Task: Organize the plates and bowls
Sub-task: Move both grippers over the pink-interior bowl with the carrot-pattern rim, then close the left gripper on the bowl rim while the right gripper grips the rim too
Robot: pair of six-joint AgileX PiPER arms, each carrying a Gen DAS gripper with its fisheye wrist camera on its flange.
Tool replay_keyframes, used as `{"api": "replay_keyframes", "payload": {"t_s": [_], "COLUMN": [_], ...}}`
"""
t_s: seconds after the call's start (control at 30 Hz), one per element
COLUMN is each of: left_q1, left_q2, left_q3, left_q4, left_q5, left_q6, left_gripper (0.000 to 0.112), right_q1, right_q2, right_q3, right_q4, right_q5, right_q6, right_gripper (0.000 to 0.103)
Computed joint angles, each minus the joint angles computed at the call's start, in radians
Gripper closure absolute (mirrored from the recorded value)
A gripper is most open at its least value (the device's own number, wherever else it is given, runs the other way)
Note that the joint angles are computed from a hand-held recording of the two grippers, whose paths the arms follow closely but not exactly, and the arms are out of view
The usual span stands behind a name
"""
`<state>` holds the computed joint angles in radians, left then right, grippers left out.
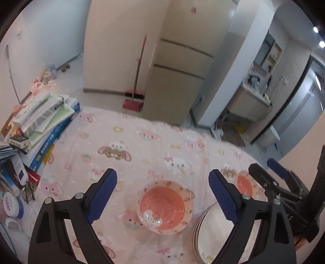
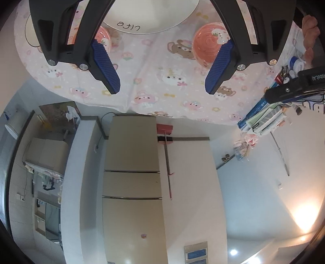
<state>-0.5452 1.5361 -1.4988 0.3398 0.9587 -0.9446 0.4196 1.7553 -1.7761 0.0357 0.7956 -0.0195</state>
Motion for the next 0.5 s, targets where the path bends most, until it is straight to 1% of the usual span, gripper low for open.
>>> {"api": "replay_keyframes", "payload": {"t_s": [0.1, 0.13, 0.17, 0.23, 0.3, 0.33, 0.37, 0.4, 0.43, 0.47, 0.5], "left_q1": [0.002, 0.007, 0.017, 0.043, 0.052, 0.051, 0.048, 0.049, 0.055, 0.063, 0.069], "left_q2": [0.065, 0.079, 0.089, 0.107, 0.132, 0.144, 0.153, 0.160, 0.166, 0.175, 0.182], "left_q3": [-0.056, -0.063, -0.065, -0.066, -0.079, -0.083, -0.086, -0.085, -0.083, -0.084, -0.082], "left_q4": [-0.033, -0.038, -0.053, -0.098, -0.119, -0.106, -0.082, -0.062, -0.061, -0.073, -0.092], "left_q5": [0.070, 0.080, 0.082, 0.084, 0.110, 0.122, 0.134, 0.145, 0.150, 0.154, 0.149], "left_q6": [0.117, 0.131, 0.144, 0.188, 0.243, 0.256, 0.251, 0.233, 0.223, 0.229, 0.243], "left_gripper": [0.021, 0.021, 0.021, 0.021, 0.021, 0.022, 0.022, 0.022, 0.023, 0.029, 0.030], "right_q1": [-0.009, -0.009, 0.000, 0.017, 0.027, 0.033, 0.040, 0.046, 0.048, 0.048, 0.056], "right_q2": [0.045, 0.057, 0.088, 0.138, 0.202, 0.224, 0.264, 0.288, 0.309, 0.332, 0.350], "right_q3": [-0.036, -0.046, -0.072, -0.116, -0.167, -0.179, -0.216, -0.236, -0.256, -0.275, -0.286], "right_q4": [0.117, 0.123, 0.116, 0.094, 0.095, 0.091, 0.084, 0.083, 0.092, 0.108, 0.104], "right_q5": [0.065, 0.081, 0.107, 0.163, 0.222, 0.244, 0.287, 0.310, 0.331, 0.352, 0.362], "right_q6": [-0.097, -0.105, -0.106, -0.104, -0.121, -0.125, -0.133, -0.140, -0.146, -0.151, -0.141], "right_gripper": [0.015, 0.017, 0.023, 0.024, 0.027, 0.029, 0.031, 0.031, 0.031, 0.031, 0.031]}}
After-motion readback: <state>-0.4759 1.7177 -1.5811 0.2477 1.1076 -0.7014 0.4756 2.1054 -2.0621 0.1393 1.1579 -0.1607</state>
